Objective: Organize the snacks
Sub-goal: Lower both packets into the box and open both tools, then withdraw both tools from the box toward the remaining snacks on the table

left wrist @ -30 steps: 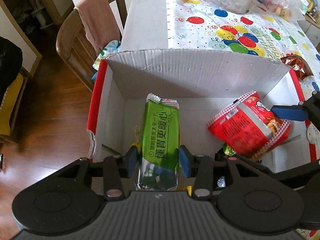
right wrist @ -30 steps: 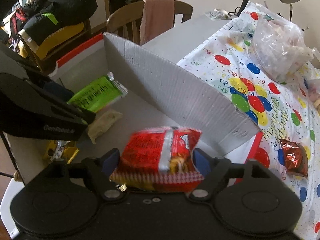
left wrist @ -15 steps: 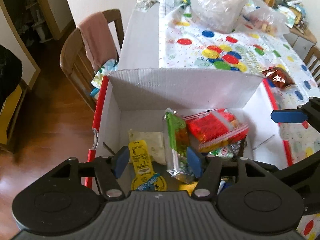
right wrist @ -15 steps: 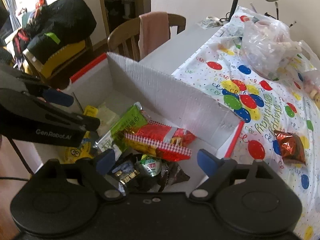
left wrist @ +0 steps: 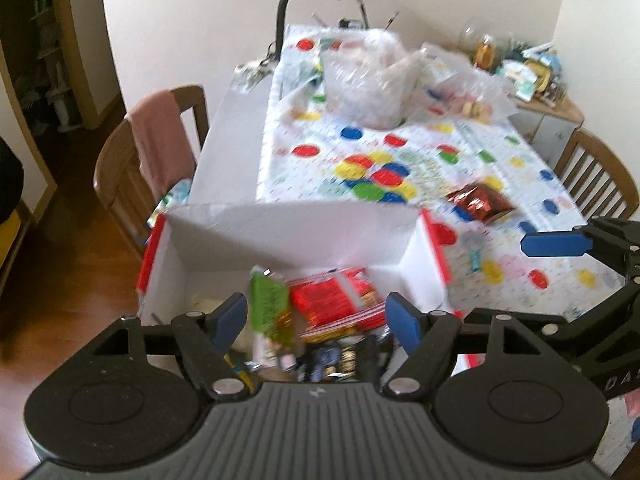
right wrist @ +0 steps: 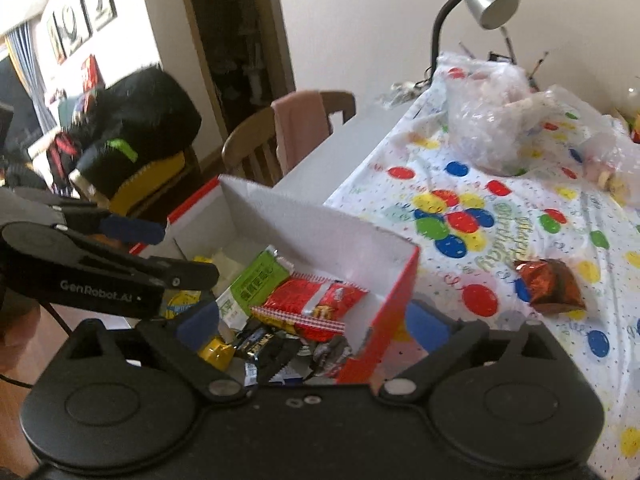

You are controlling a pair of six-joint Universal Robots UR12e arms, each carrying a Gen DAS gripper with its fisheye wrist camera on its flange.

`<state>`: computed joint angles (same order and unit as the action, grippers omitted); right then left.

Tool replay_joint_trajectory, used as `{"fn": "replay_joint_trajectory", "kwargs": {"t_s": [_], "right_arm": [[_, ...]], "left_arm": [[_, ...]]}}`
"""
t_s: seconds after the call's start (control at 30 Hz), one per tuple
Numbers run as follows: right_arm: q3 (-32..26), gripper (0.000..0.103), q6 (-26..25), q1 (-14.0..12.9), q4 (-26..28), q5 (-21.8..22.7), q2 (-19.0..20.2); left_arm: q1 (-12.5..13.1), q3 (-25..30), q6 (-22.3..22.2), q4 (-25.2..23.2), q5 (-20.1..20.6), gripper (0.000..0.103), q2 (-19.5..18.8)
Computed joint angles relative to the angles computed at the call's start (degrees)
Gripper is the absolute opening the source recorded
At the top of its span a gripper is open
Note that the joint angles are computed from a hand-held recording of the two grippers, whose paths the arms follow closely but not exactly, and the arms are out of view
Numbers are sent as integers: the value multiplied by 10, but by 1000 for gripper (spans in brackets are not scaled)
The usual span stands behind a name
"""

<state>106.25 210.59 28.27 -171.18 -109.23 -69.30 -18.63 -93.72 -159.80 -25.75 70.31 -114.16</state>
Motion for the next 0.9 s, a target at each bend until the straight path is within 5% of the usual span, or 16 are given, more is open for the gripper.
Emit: {"fn": "replay_joint_trajectory", "kwargs": {"t_s": [0.43, 0.9], "right_arm": [[104, 103, 42, -16, -124, -18, -58], [190, 103, 15, -77, -79, 2, -130]], "left_arm": [[-40, -15, -40, 43, -31, 83, 4], [-112, 22, -76, 19, 18, 83, -37]]}}
